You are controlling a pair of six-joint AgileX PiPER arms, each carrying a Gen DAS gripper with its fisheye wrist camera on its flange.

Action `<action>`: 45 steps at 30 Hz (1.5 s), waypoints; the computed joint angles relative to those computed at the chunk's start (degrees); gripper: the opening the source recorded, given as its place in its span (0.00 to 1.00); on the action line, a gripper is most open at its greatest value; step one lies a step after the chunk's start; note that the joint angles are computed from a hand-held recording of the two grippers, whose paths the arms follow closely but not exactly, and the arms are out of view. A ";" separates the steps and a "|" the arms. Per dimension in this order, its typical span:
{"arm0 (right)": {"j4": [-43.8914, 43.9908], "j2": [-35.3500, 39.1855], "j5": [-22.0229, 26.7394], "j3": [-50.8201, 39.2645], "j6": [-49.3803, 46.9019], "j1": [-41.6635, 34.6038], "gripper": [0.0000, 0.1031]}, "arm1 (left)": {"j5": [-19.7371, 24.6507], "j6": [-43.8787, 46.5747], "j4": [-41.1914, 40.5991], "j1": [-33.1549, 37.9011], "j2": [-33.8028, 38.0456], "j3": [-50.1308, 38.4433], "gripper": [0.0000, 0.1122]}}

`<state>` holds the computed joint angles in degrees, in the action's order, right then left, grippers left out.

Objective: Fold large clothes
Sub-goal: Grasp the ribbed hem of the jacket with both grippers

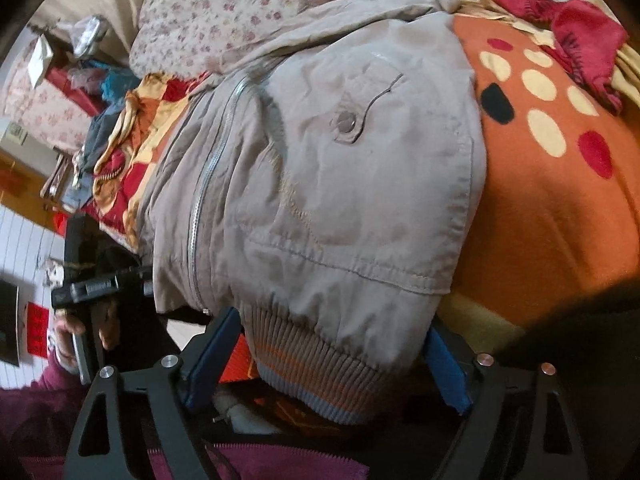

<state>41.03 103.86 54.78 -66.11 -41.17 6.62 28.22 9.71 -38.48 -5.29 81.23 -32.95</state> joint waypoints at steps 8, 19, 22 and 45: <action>7.09 1.65 7.49 0.06 -5.16 -3.06 0.82 | -0.88 7.97 -8.13 0.58 1.93 -1.35 0.65; 5.20 0.55 3.31 2.05 -1.94 -0.17 0.86 | -1.14 13.73 -13.71 1.33 2.21 -0.33 0.70; 5.16 1.19 1.99 1.63 -0.94 0.41 0.61 | -1.03 11.43 -11.56 0.98 2.13 -0.70 0.70; 2.14 0.82 -2.10 0.49 -0.44 3.49 0.23 | -0.93 10.06 -10.97 -0.82 3.19 -1.70 0.67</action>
<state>43.18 104.68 52.69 -65.63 -41.62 10.11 27.30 19.76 -49.45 -6.11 84.42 -34.65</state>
